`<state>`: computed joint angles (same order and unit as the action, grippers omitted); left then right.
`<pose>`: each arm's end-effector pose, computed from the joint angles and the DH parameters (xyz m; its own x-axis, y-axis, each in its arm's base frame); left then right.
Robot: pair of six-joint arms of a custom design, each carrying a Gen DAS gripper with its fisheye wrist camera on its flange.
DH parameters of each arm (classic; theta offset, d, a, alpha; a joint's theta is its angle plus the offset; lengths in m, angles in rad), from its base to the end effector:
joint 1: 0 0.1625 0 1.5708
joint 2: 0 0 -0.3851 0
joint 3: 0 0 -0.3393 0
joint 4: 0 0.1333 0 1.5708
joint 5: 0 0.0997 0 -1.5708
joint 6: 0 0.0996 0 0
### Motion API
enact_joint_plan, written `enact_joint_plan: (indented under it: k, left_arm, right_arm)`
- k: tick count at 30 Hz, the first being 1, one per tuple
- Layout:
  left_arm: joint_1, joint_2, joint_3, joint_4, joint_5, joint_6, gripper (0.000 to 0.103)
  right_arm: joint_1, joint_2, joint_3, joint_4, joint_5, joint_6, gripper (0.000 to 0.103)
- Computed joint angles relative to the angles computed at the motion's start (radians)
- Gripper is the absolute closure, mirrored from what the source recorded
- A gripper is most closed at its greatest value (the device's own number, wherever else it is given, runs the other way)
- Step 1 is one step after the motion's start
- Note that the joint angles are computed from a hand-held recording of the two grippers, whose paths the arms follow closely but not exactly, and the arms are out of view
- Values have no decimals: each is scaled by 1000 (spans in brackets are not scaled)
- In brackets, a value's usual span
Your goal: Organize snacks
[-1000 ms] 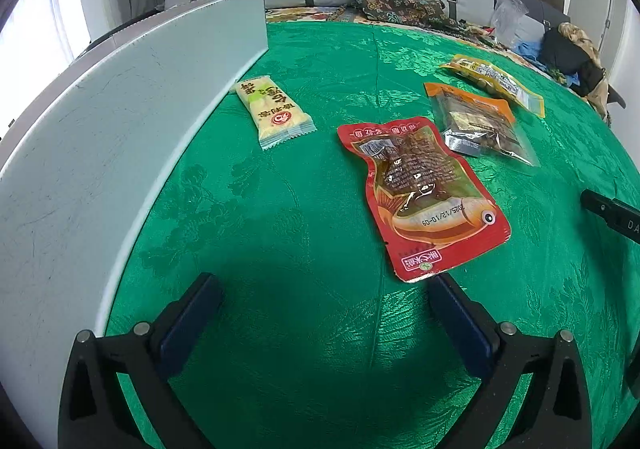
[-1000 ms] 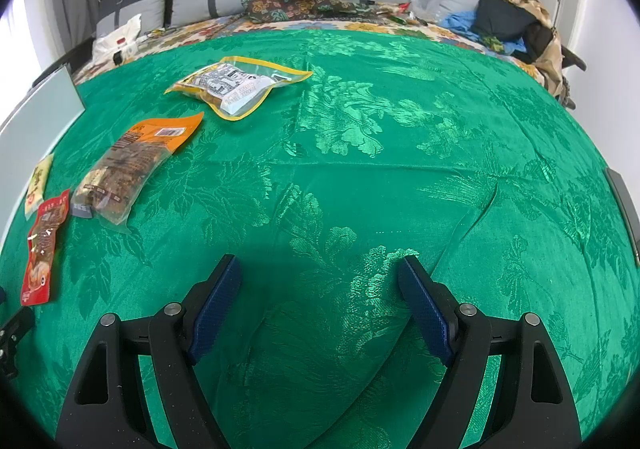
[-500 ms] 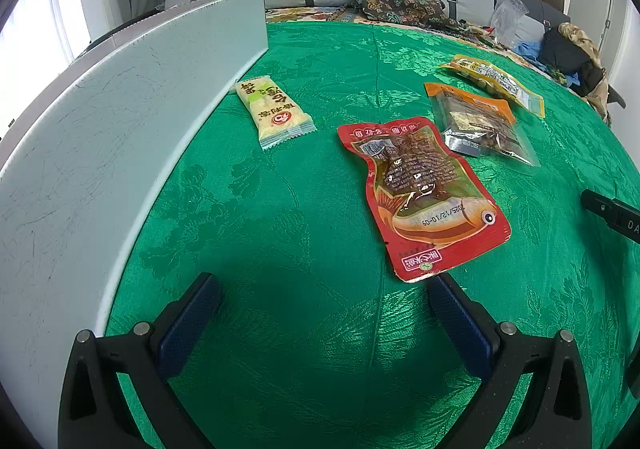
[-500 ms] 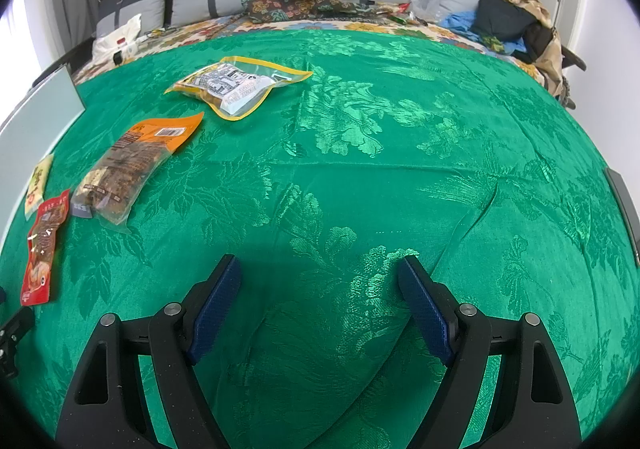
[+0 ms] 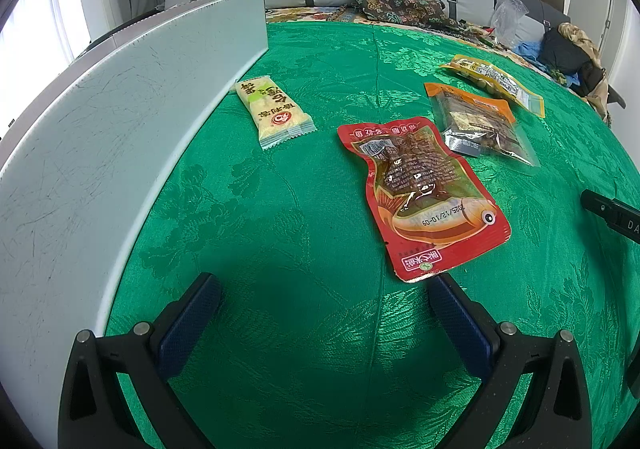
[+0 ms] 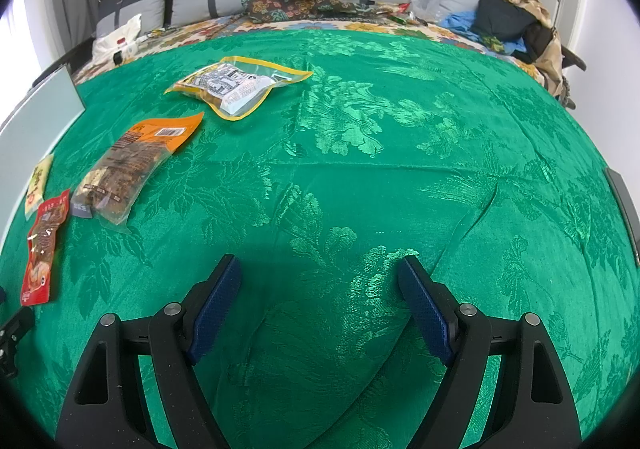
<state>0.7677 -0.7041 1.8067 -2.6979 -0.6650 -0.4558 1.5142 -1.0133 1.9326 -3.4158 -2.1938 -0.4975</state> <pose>-0.2472 -0.5328 0.0500 -0.7139 0.0810 -0.6956 0.4511 0.8129 -0.3683 0.0449 -0.5375 0.2505 -0.7056 0.1629 0.6896 -0.3445 0.7716 -0.5348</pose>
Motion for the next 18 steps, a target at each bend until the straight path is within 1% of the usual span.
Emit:
enact_joint_plan:
  k: [11, 12, 14, 15, 17, 18]
  left_arm:
    - [-1, 0, 0, 3, 0, -2, 0]
    - [1, -6, -8, 36, -8, -12, 0]
    - [11, -21, -47, 143, -38, -49, 1]
    - [13, -27, -59, 161, -47, -53, 1]
    - [22, -33, -99, 141, -62, -19, 1]
    - [28, -28, -131, 150, -64, -12, 1]
  right_arm:
    - [0, -1, 0, 1, 1, 0, 20]
    - [-1, -1, 2, -1, 1, 0, 20]
    - [0, -1, 0, 2, 0, 0, 20]
    - [0, -1, 1, 0, 1, 0, 20]
    - [0, -1, 0, 1, 1, 0, 20]
    - [0, -1, 1, 1, 1, 0, 20]
